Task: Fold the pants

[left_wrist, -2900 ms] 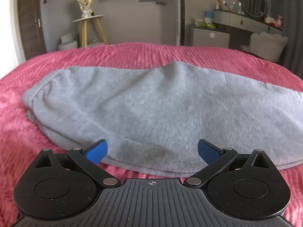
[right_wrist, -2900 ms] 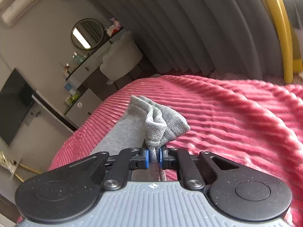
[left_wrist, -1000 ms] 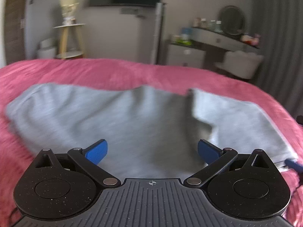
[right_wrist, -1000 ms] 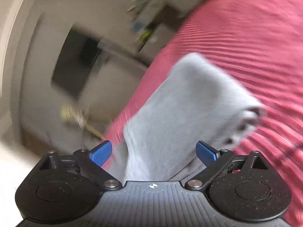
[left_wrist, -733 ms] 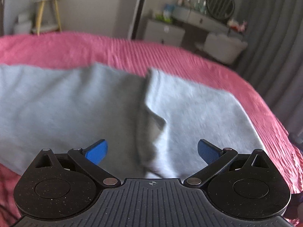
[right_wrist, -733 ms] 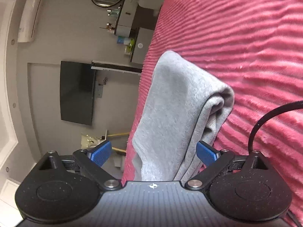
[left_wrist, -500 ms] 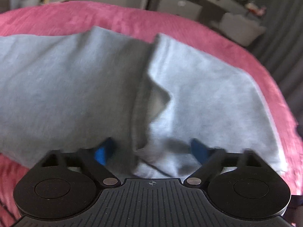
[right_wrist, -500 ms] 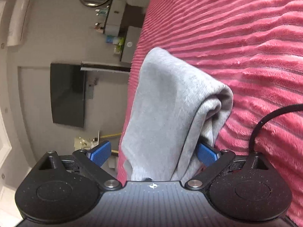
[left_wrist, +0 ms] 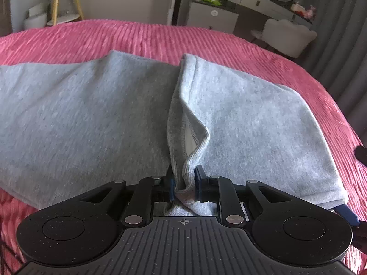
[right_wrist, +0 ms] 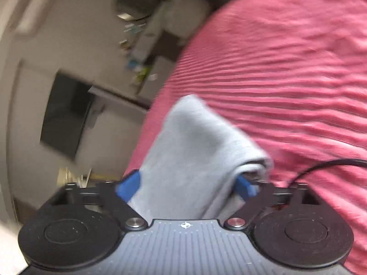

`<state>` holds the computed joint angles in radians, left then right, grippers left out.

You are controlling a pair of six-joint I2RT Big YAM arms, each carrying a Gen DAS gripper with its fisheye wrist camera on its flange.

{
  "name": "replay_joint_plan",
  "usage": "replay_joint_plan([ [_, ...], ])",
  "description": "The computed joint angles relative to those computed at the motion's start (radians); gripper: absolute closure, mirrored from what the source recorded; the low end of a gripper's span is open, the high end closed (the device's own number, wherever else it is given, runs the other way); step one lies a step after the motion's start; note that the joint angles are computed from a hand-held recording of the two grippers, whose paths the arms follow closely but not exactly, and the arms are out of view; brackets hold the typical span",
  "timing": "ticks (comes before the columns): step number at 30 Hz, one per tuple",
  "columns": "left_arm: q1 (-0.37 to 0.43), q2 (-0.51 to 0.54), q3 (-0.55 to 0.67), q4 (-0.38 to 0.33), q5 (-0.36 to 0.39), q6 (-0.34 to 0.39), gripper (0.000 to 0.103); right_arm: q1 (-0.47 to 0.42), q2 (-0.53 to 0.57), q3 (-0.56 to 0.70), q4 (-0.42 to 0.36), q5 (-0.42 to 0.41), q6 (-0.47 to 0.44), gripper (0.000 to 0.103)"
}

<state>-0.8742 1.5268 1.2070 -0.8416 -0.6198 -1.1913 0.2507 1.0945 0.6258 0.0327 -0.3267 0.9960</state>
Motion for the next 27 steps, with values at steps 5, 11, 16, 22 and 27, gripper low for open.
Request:
replay_joint_plan([
  [5,0.001,-0.006,-0.003,-0.004,0.007,0.007,0.084,-0.025,0.038,0.029,-0.108,0.087,-0.037,0.067],
  [11,0.002,-0.022,-0.021,0.012,0.006,-0.012,0.084,-0.016,-0.001,-0.005,-0.049,0.016,-0.012,0.024],
  [16,-0.005,-0.028,-0.030,-0.017,-0.017,-0.040,0.086,-0.004,0.009,0.042,-0.174,0.080,-0.140,0.040],
  [22,-0.008,-0.082,-0.038,-0.081,-0.042,-0.059,0.072,-0.049,-0.087,0.024,-0.220,0.037,-0.149,0.040],
  [27,0.034,-0.103,-0.023,-0.094,-0.124,0.006,0.055,0.059,-0.150,0.020,-0.175,0.248,-0.300,0.031],
])
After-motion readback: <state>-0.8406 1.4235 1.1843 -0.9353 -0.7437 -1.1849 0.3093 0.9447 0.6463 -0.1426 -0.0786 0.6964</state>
